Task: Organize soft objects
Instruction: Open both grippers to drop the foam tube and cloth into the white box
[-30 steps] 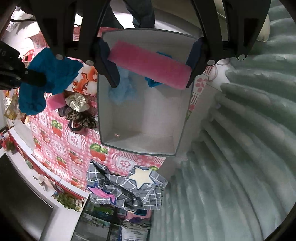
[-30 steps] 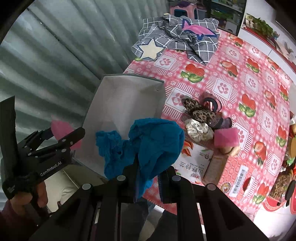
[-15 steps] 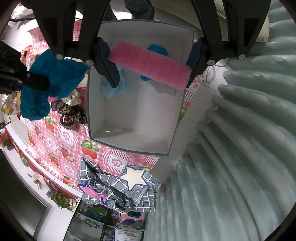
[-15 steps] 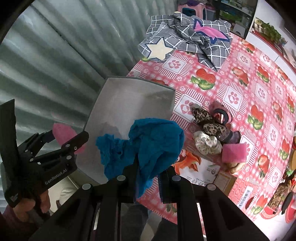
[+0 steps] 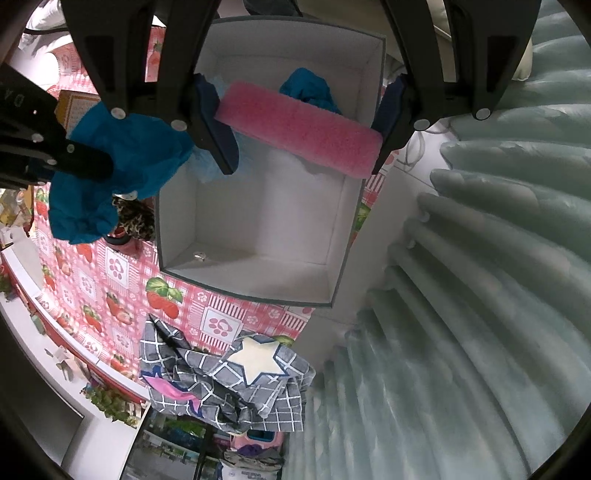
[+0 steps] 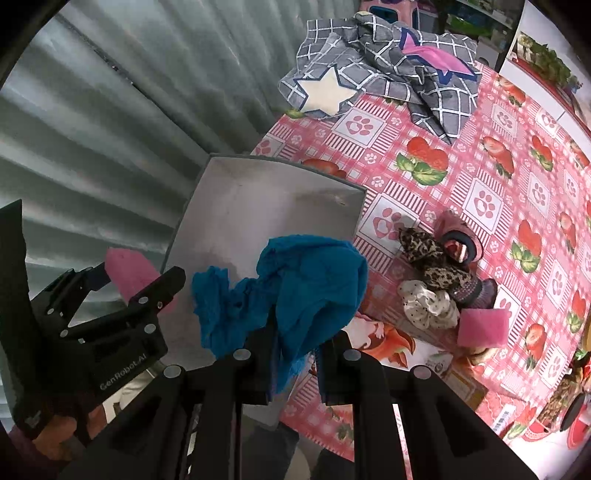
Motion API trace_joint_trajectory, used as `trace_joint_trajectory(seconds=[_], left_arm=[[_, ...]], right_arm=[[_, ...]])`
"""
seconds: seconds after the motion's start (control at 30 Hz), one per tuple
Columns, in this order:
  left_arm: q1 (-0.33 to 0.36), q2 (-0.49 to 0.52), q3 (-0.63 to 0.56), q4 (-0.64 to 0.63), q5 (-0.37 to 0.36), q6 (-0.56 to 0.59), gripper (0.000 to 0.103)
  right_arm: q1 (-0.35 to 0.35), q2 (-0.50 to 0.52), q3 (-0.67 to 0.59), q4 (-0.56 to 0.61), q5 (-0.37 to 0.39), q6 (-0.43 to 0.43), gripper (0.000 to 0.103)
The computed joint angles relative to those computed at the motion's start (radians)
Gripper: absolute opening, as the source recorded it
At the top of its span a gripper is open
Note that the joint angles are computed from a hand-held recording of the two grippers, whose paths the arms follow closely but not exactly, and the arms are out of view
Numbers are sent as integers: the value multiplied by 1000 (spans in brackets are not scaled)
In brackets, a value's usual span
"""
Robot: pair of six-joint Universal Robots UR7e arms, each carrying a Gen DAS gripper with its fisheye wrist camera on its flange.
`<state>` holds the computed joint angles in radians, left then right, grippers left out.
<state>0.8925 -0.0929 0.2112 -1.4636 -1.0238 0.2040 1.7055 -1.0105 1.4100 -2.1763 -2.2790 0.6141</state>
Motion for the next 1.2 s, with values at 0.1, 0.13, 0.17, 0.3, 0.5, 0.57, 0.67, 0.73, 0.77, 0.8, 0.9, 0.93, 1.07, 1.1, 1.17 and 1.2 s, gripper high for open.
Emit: trace_joint_trajectory(seconds=[0.1,0.13,0.17,0.3,0.5,0.57,0.67,0.73,0.77,0.8,0.9,0.93,1.07,1.1,1.17,1.2], left_arm=[[0,8,-4,10,7,2,73],[0,9,-3,13,9,4,73],[0,10,0,14,12,6,73],[-3,-2,41,6,13,12,73],[-2,-30,101,-19,-18,16,74],[1,-26,84,6,-42,4,77],[7,-18,53,53,-67,-19,81],[11,-29,66,49,-94,-27,83],[11,-36,76,44,-103,-29,85],[11,-47,96,30,-112,-28,87],[13,-70,134,4,-151,-21,103],[12,-89,172,-31,-160,-17,103],[15,-87,156,-36,-209,-22,103],[15,-77,134,-22,-212,-25,103],[13,-61,97,2,-221,-28,103],[13,-57,84,9,-227,-28,103]], right_arm=[[-9,16,-27,17,-3,-3,17],[-12,21,-36,20,-5,-4,17],[-16,27,-47,23,-6,-3,17],[-29,44,-81,33,7,-6,17],[-43,63,-108,27,62,-37,17],[-45,65,-110,24,72,-40,18],[-51,60,-104,18,95,-46,51],[-47,55,-95,6,76,-38,91],[-40,51,-84,-17,47,-36,95],[-37,47,-77,-33,35,-37,95],[-46,37,-81,-5,65,-15,95],[-47,34,-81,4,68,-4,95],[-47,12,-55,9,70,31,103],[-47,6,-49,11,77,38,103],[-46,-17,-22,-14,91,43,103],[-45,-27,-12,-21,92,46,103]])
